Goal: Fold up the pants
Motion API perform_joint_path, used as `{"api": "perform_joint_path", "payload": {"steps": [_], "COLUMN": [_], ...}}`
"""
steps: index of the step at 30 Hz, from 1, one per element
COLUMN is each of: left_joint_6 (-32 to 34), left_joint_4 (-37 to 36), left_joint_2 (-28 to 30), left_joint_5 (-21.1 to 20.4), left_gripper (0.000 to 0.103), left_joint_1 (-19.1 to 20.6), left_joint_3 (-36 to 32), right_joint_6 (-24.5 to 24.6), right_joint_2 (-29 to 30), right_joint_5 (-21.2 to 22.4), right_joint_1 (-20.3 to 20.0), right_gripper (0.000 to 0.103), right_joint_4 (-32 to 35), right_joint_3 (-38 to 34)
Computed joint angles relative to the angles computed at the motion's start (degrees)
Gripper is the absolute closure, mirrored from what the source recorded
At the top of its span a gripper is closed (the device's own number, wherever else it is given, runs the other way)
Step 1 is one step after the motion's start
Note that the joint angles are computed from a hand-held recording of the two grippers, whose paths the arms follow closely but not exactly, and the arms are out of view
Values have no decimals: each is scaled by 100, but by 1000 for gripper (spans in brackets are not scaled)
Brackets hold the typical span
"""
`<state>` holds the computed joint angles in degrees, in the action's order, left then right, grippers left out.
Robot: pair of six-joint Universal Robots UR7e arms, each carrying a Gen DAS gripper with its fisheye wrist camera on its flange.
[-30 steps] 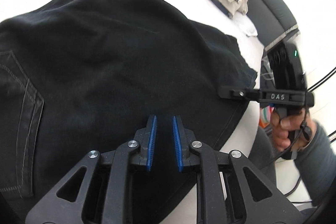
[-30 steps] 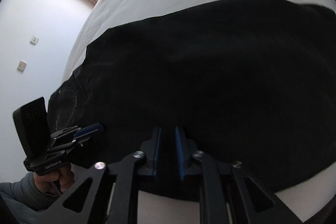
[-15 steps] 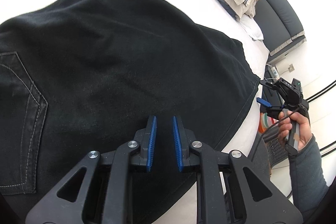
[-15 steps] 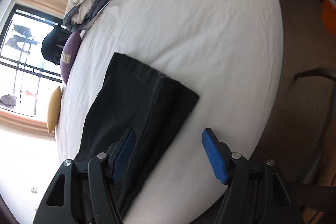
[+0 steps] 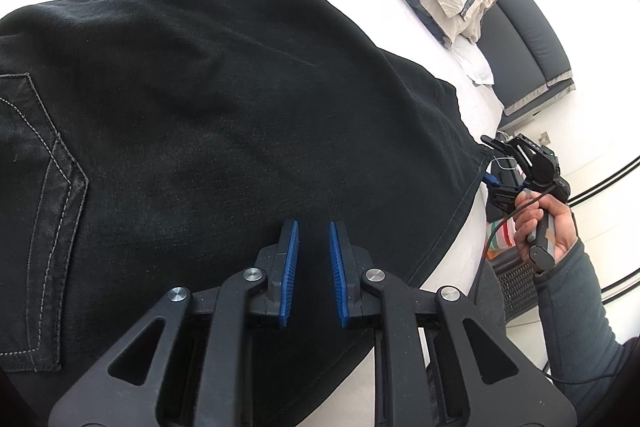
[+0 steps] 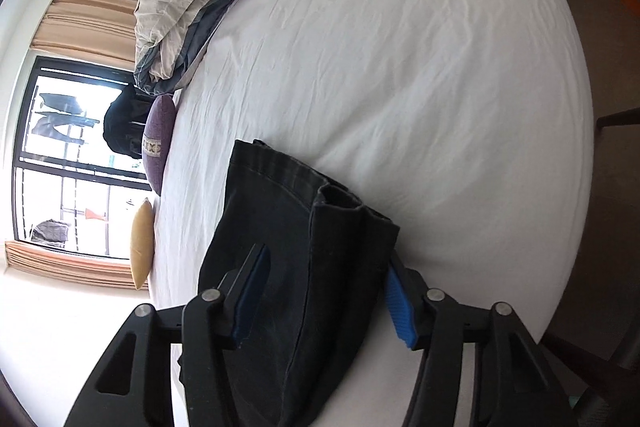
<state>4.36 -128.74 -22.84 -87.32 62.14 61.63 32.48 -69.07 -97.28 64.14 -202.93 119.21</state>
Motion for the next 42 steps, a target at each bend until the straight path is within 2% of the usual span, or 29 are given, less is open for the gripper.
{"api": "perform_joint_path", "payload": {"steps": [1, 5, 6, 8, 10, 20, 25, 29, 31, 33, 34, 36, 42], "left_joint_6": [-10, -18, -26, -38, -29, -210, -341, -491, -624, -855, -971, -1156, -1719], "left_joint_4": [-4, 9, 28, 79, 116, 282, 258, 94, -59, -153, -165, -96, 361], "left_joint_2": [-3, -16, -15, -8, -7, 31, 27, -80, -155, -190, -194, -167, 157], "left_joint_5": [-10, -54, -69, -101, -119, -286, -427, -458, -568, -807, -938, -1232, -1905], "left_gripper": [87, 87, 87, 87, 87, 87, 87, 87, 87, 87, 87, 87, 87], "left_joint_1": [1, 26, 34, 53, 68, 171, 242, 291, 367, 485, 546, 660, 815], "left_joint_3": [3, -1, -15, -55, -81, -262, -289, -201, -161, -208, -256, -396, -997], "right_joint_6": [0, 94, 141, 113, -63, -912, -1984, -3604, -4586, -5263, -5347, -5142, -5638], "right_joint_2": [28, 102, 100, 91, 72, 201, 509, 1234, 1741, 2228, 2411, 2623, 2938], "right_joint_5": [7, 210, 282, 340, 204, -895, -1765, -2504, -2768, -2981, -3044, -3015, -3428], "right_joint_1": [2, -102, -142, -168, -104, 525, 1317, 2267, 2711, 2984, 3037, 3031, 3164], "right_gripper": [52, 78, 82, 85, 89, 93, 93, 93, 93, 93, 93, 93, 93], "right_joint_4": [6, -53, -102, -170, -124, -59, 95, 575, 873, 1160, 1372, 1752, 1416], "right_joint_3": [-40, -64, -40, -7, -21, -348, -822, -1572, -1920, -2179, -2285, -2404, -2515]}}
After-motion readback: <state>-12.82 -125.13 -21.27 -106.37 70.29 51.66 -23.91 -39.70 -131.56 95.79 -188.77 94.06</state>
